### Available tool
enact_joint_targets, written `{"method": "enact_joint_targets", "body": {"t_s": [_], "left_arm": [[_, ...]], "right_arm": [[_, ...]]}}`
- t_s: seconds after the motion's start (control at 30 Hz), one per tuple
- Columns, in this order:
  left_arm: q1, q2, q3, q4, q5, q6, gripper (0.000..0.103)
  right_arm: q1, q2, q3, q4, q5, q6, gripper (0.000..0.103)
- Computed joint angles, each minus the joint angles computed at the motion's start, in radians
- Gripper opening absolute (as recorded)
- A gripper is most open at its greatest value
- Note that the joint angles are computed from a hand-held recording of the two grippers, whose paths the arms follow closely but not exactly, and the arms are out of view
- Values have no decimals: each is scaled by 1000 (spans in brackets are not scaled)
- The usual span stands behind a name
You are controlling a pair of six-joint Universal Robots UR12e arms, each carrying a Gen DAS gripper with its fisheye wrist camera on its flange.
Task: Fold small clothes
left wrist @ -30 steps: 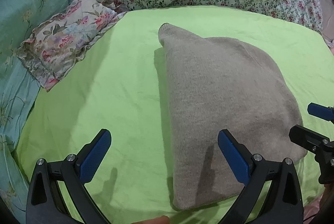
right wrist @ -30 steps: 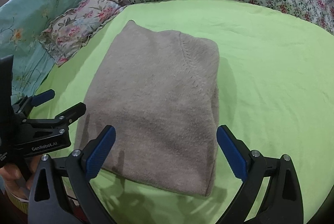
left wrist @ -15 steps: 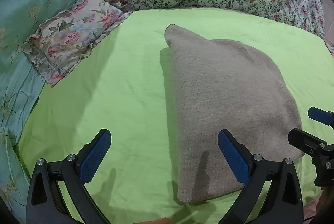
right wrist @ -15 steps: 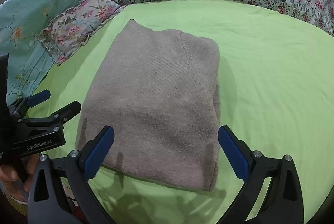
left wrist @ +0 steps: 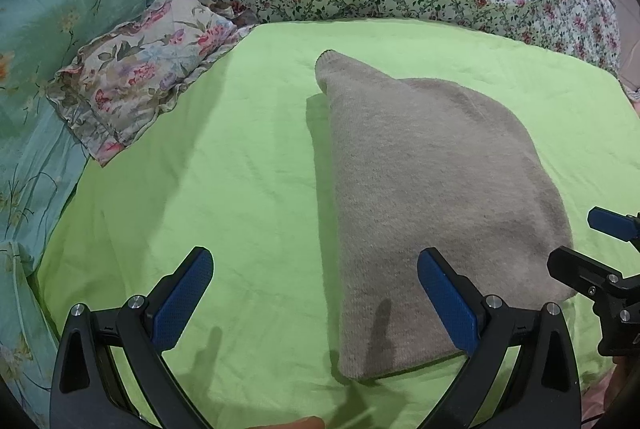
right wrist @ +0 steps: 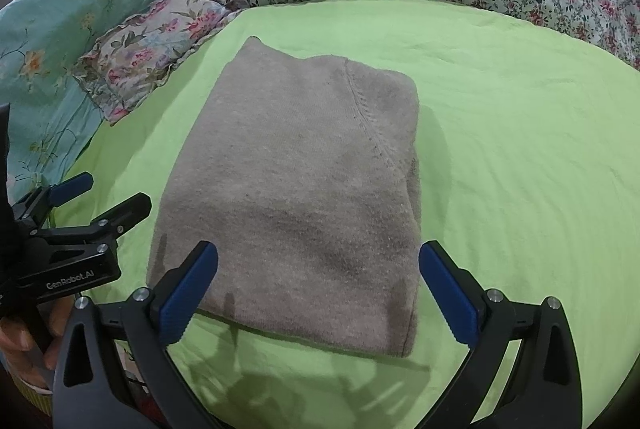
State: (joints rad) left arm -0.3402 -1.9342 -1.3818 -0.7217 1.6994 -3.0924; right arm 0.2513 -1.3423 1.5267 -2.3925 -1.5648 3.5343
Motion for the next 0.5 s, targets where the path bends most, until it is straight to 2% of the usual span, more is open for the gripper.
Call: {"method": "enact_joint_targets", "body": {"t_s": [0.5], "left_arm": [[3,6,-6,-11,-14,-6,102]], "right_arm": [[-6,-2,-1,17,10,-4,101]]}}
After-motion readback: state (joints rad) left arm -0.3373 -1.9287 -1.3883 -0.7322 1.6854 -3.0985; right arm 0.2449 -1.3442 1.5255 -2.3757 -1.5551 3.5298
